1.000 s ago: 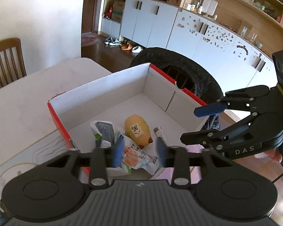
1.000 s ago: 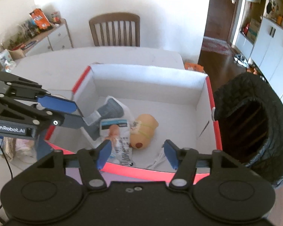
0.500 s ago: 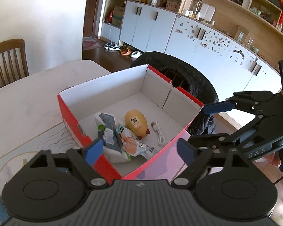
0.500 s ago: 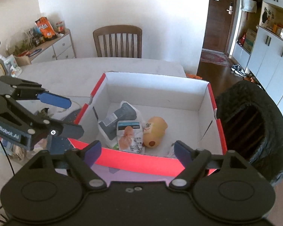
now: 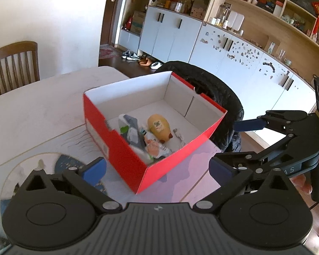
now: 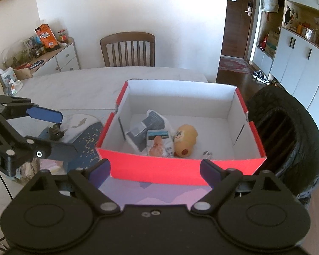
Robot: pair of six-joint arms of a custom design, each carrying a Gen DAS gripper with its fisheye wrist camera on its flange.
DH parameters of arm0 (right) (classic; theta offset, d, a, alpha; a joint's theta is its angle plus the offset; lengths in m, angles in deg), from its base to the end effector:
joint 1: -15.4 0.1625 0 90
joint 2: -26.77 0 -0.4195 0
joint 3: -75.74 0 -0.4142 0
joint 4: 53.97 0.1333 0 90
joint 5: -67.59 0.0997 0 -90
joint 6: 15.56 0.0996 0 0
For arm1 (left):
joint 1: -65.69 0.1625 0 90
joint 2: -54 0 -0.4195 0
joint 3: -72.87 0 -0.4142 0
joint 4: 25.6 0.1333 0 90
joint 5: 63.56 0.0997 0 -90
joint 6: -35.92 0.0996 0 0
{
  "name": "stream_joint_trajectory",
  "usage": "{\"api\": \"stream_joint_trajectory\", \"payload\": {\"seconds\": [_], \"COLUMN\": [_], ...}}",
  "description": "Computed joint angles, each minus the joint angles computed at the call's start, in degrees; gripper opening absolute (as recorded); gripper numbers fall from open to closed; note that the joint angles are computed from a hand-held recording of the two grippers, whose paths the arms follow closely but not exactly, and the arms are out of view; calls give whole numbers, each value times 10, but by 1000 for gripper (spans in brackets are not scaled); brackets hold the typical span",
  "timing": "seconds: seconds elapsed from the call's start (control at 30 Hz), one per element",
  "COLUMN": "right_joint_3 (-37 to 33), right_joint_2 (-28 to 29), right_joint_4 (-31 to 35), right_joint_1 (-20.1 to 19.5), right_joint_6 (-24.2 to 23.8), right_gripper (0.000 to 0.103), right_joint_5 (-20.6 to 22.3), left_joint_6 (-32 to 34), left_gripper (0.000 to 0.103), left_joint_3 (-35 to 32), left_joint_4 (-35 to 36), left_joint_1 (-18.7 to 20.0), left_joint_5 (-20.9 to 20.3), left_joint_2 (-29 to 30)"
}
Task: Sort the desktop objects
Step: 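Raise both open tools out of the red box back over the table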
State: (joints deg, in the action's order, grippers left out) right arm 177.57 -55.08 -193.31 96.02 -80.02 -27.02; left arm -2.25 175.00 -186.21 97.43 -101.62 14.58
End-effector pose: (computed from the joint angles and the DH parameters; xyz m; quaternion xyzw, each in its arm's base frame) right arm 0.0284 -0.5969 0.3986 0.4379 -0.8618 0.1791 0.1832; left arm -0.4169 -0.5068 0.0137 0.1267 0.8884 -0.3670 0.2449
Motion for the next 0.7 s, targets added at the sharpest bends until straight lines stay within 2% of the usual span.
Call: {"api": "stream_joint_trajectory", "payload": {"seconds": [0.13,0.53,0.7], "right_joint_3": [29,111,141], "right_joint_2": [-15,-45,-47], "right_joint_4": [-19,-51,-71], "right_joint_1": [4,26,36], "right_joint_6": [1,23,28], "right_gripper": [91,91,91], "right_joint_5": [-5,-12,-16], "left_joint_6": [-46,-156,-202], "left_gripper": [103,103,103], "left_joint_3": [31,145,183], "left_joint_4": [33,51,97], "left_joint_1": [-15,-51,-66], "left_joint_5": [18,18,29], "left_joint_2": [-22,-105,-142]}}
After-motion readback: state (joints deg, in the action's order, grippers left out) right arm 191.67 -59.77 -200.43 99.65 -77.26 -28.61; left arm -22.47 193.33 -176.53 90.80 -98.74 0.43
